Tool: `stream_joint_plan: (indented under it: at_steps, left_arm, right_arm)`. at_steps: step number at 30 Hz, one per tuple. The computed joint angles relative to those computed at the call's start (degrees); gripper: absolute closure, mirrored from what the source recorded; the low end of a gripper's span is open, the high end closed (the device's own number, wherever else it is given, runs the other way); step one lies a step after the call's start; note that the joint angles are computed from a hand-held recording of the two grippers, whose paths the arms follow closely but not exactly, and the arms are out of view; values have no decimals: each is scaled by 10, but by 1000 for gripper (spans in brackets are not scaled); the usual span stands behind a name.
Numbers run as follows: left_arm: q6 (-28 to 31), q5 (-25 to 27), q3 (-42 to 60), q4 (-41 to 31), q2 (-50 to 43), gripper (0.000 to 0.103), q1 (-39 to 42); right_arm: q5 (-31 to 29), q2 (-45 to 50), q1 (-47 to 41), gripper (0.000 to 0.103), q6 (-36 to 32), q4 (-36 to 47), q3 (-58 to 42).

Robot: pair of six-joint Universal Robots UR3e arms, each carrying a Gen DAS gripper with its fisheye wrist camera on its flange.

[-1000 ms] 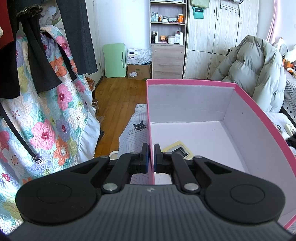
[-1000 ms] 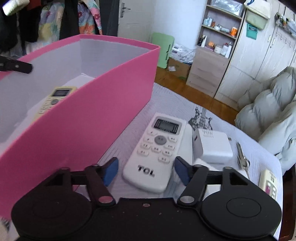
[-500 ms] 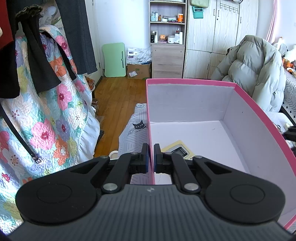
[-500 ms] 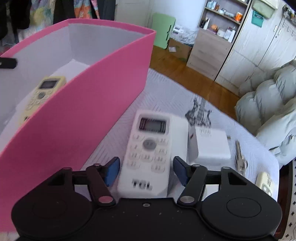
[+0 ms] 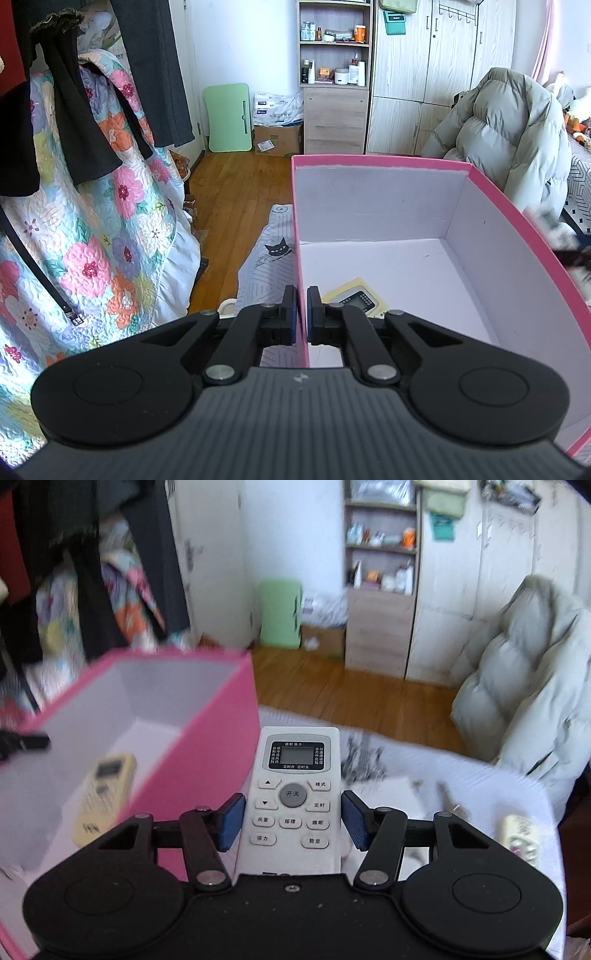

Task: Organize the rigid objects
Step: 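Close the right tool on the white TCL remote and lift it, then lower the white TCL remote into the pink box and release it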

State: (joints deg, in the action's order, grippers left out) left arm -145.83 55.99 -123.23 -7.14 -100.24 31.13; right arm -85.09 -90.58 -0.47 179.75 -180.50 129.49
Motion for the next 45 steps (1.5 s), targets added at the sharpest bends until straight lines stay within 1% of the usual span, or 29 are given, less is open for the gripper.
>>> stream_joint_plan:
  at_steps: [3,4,5,6,7,9,10,11,15,18,19,20,23,24,26,27,29,33,35,37,40,42,45]
  left_arm:
    - [-3,0,1,-2,1,99,0]
    - [-2,1,1,-1,1,99,0]
    - [-2,2,2,-2,1,99,0]
    - [-2,2,2,-3,1,99,-1]
    - [-1,2,2,-3,1,99,-1]
    - [4,9,2,1,1,99,-5]
    - [10,15,0,6,2,99,-9]
    - [13,21,-3,12,3,99,-13]
    - [20,45,-13,39,6,99,-27]
    - [20,59,-23,68,5,99,-37]
    - [21,62,-24,73,5,99,-39]
    - [22,66,-24,77,4,99,-41]
    - [25,68,-24,76,6,99,-43]
    - [25,67,-26,76,8,99,-43]
    - [26,65,-26,75,8,99,-42]
    - [27,64,-27,75,9,99,-41]
    - [26,62,-26,73,9,99,-40]
    - [26,57,-27,69,10,99,-38]
    - [29,50,-25,65,9,99,-34]
    - [31,40,-21,56,8,99,-27]
    - [30,36,-16,52,5,98,-25]
    - [31,36,-17,54,5,98,-26]
    - [37,42,-20,60,5,98,-29]
  right_arm:
    - [61,-47,-5,41,-21,1,-9]
    - [59,-44,15,41,-31,-6,-27]
    - [42,-36,40,41,-44,3,-52]
    - [15,-18,79,41,-69,32,-96]
    - [-1,-1,106,41,-85,60,-133]
    - [-23,54,152,41,-117,152,-235]
    - [-26,80,164,41,-127,194,-280]
    - [-15,110,168,41,-131,253,-337]
    - [-4,218,175,41,-96,438,-521]
    - [-12,284,179,41,-70,508,-602]
    - [-15,305,179,41,-67,524,-626]
    - [-23,310,183,41,-57,530,-625]
    - [-54,354,195,42,-47,567,-677]
    - [-70,371,202,42,-46,577,-697]
    - [-131,397,226,42,-58,563,-714]
    - [-139,407,231,41,-60,571,-729]
    - [-131,432,228,42,-47,620,-774]
    - [-161,490,240,41,-25,693,-862]
    - [-150,517,238,42,-10,732,-907]
    - [-114,533,227,42,5,774,-940]
    - [-74,538,211,42,37,797,-957]
    - [-32,532,196,42,74,804,-948]
    - [7,518,186,42,110,795,-923]
